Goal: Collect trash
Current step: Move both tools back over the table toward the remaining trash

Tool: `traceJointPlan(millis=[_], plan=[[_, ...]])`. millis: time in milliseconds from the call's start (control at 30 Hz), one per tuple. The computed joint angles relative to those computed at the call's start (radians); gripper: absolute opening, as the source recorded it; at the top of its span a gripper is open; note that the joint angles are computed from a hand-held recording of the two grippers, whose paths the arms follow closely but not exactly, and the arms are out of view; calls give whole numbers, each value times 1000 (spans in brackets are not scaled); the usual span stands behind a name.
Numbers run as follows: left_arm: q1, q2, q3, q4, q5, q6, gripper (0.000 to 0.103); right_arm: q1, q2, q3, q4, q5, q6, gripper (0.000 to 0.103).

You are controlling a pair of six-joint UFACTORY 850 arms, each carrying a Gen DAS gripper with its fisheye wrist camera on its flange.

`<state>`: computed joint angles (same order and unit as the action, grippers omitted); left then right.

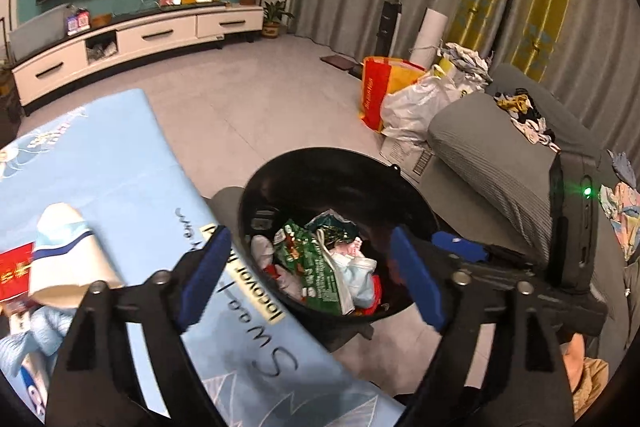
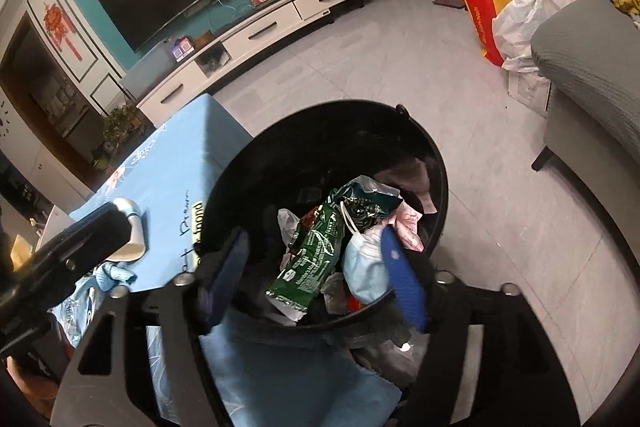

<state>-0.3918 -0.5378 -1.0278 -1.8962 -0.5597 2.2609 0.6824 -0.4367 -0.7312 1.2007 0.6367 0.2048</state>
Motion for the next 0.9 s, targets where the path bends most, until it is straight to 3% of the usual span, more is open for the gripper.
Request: traceJointPlan(millis=[67, 267, 433, 500, 633, 733, 800, 900], plan=[[11, 21, 22, -32, 14, 23, 96, 16, 12, 1, 27, 5, -25, 79], [99, 95, 104, -42, 35, -4, 100, 55, 32, -16, 67, -29, -71, 94], [187, 149, 165, -102, 71, -2, 100, 73, 28, -44, -63, -80, 33, 95], [227, 165, 183, -107, 84, -6, 100, 81, 19, -71, -88, -98, 29, 100], [315, 191, 215, -54, 79, -65, 100, 105, -14, -145, -108, -137, -33, 100], [403, 197, 230, 60, 43, -197, 100, 111, -60, -215, -212, -201, -5, 100], [440, 205, 249, 34, 38, -196, 100, 108, -111, -279, -391, -276, 101, 100], [520, 203, 265, 20, 19, -205, 100, 114, -176, -372, -524, -343, 175, 100]])
